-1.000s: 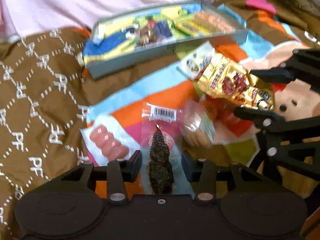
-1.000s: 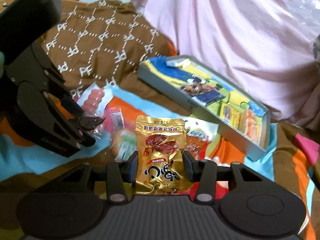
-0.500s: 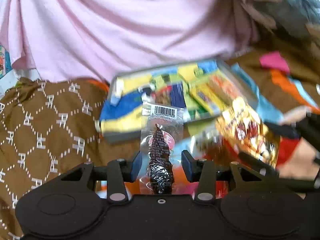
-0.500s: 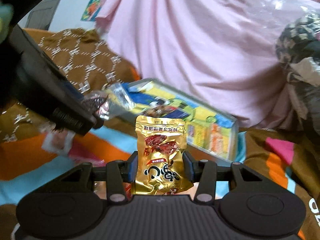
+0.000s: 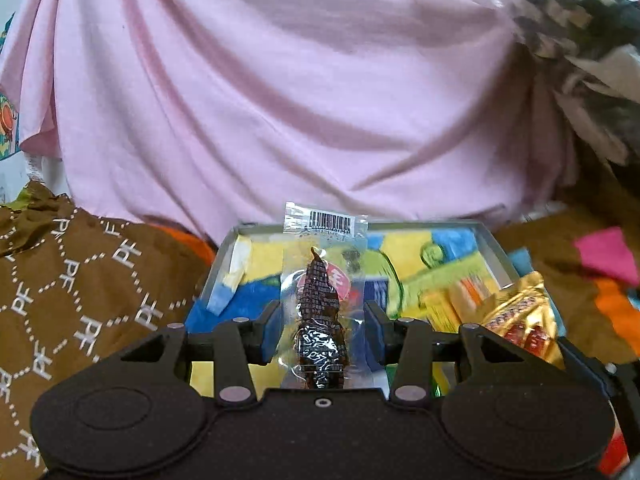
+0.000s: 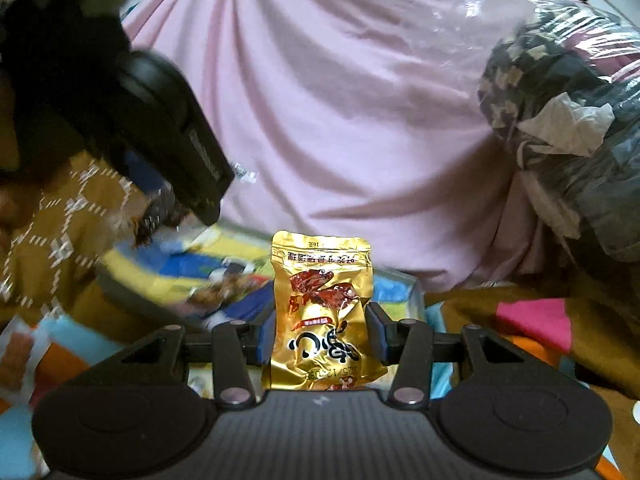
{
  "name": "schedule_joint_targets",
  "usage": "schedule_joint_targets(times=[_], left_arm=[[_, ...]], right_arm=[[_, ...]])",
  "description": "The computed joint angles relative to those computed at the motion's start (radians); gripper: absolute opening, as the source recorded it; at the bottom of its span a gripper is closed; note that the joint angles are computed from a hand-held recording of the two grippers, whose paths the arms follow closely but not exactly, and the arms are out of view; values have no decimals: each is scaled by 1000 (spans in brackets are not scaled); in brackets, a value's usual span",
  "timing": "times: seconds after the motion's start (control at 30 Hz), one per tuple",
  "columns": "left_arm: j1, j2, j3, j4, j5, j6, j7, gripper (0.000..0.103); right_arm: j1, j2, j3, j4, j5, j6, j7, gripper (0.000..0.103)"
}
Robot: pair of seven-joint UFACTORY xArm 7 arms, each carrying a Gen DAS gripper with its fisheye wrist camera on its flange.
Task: Organize snacks
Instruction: 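Lift both snacks and carry them over the grey tray, then open both tools to drop the fish pack and jerky pack into the tray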
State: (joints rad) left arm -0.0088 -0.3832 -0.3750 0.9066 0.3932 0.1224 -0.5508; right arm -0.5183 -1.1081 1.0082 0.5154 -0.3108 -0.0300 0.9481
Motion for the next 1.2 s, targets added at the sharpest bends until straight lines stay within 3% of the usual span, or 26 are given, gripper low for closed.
schedule_joint_targets(times=[0.1, 0.17, 0.37, 0.6, 1.03, 1.1, 1.2], left_arm=[[134, 69, -107, 76, 92, -3, -112, 46], [183, 108, -146, 119, 157, 15, -195, 46], [219, 221, -188, 225, 350, 97, -358, 46], [140, 303, -132, 269, 409, 193, -357, 46], [-20, 365, 5, 287, 471, 252, -417, 46], [-43, 365, 29, 284, 492, 250, -441, 48], [-79, 365, 63, 289, 517, 269, -479, 63]], right_arm=[[-105, 2, 43, 27, 22, -72, 32, 51], [-170, 24, 80, 53, 44, -101, 50, 51], [-289, 84, 151, 111, 77, -146, 71, 51], [-333, 174, 190, 151, 70, -174, 20, 51], [-345, 268, 219, 159, 79, -151, -21, 53], [-352, 275, 222, 164, 80, -153, -23, 53], [-355, 271, 225, 166, 82, -153, -25, 57]])
